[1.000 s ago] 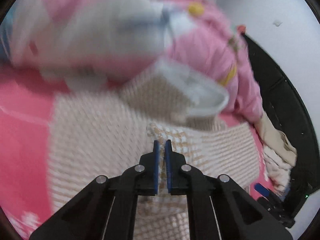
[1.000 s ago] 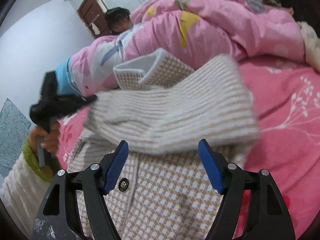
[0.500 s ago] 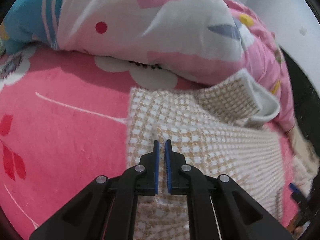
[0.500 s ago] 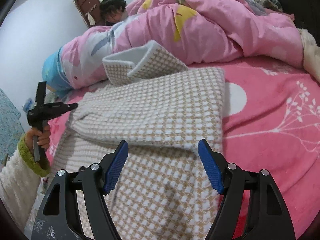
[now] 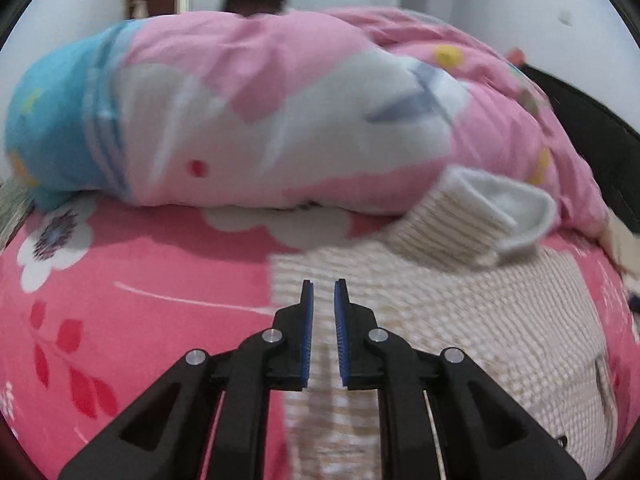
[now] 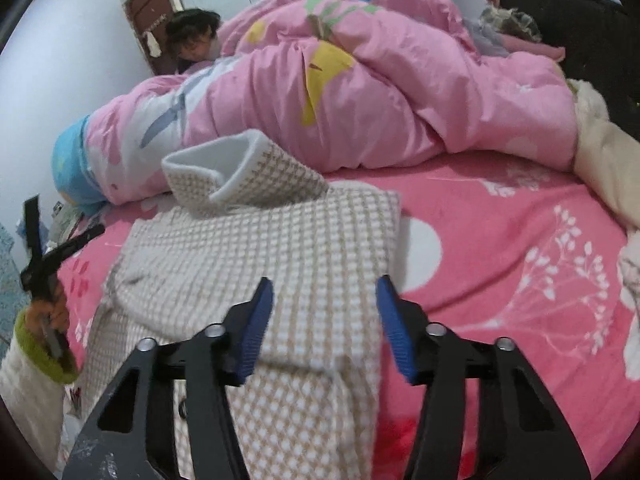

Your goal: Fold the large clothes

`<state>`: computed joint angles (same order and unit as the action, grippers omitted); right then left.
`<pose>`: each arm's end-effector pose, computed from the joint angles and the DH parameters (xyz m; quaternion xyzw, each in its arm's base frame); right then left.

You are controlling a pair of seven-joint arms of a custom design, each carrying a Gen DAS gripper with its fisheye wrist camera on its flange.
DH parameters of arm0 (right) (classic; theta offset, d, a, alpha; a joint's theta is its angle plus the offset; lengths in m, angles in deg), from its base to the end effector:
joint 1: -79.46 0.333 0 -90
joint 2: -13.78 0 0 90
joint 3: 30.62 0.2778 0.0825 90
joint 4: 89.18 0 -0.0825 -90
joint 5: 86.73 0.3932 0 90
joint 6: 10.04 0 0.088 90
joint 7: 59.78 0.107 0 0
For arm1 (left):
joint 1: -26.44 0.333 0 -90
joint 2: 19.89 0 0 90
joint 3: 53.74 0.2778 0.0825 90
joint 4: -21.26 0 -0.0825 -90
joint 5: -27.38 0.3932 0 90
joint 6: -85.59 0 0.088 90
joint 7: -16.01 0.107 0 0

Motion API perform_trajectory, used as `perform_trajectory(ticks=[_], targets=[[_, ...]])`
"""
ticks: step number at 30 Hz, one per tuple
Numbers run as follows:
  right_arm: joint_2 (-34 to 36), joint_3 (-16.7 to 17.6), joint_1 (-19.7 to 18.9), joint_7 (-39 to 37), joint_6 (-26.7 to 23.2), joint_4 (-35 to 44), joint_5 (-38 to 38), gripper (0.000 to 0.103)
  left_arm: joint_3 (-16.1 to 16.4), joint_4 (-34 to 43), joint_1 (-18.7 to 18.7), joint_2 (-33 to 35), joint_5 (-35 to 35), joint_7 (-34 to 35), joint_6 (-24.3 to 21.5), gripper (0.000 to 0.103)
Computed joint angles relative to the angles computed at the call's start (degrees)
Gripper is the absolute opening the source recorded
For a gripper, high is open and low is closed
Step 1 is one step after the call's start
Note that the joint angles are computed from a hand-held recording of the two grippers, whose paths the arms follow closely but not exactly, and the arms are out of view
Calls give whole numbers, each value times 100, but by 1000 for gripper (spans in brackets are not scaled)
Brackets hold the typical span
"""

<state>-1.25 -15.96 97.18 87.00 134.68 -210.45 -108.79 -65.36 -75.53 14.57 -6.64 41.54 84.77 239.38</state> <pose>0.4532 0.3039 0.5570 -0.5993 0.7117 -0.1894 0.3136 0.6235 -0.2665 0.5132 -0.5879 0.7140 -0.3171 0.2098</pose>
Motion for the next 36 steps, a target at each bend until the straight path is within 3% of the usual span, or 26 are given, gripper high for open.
perform_trajectory(ticks=[3,5,7,10,13,18,20,24,28,31,33,36], targets=[[759,-206,114,-389,-4,587,477,37,-181,489,-124,431,-158,511,-707,10],[1370,-245,170,-235,-482,1119,-1,35,9,857,-430,741,365,248,-1291,11],[1829,-403,277,-312,-758,1398,-14,33,84,763,-497,804,580,71,-1186,11],[1847,-632,432,-322,-516,1252,116,33,3,512,-345,679,397,218,-903,11],[1843,-701,603,-309,-1098,1579,176,33,-38,450,-268,620,262,395,-879,11],[2159,-781,778,-251,-1104,2255,-199,38,70,653,-429,641,688,363,-723,16],[2599,-879,818,-238,-1003,2724,-165,45,85,951,-503,813,743,253,-821,21],[3663,-1189,1114,-299,-1904,3807,-298,50,345,1846,-910,1513,1083,96,-1769,31],[3413,-1348,1482,-175,-2260,3828,-535,51,212,1218,-717,1031,1132,87,-1392,32],[2466,-1117,1544,-70,-1475,2783,-682,59,11,227,-478,212,869,324,-732,34],[2275,-873,1620,-240,-1381,2594,-846,66,-146,-346,-401,-218,610,598,-440,42],[2876,-713,1742,-601,-2064,3174,-756,69,-155,-292,-641,-55,921,364,-1076,47]])
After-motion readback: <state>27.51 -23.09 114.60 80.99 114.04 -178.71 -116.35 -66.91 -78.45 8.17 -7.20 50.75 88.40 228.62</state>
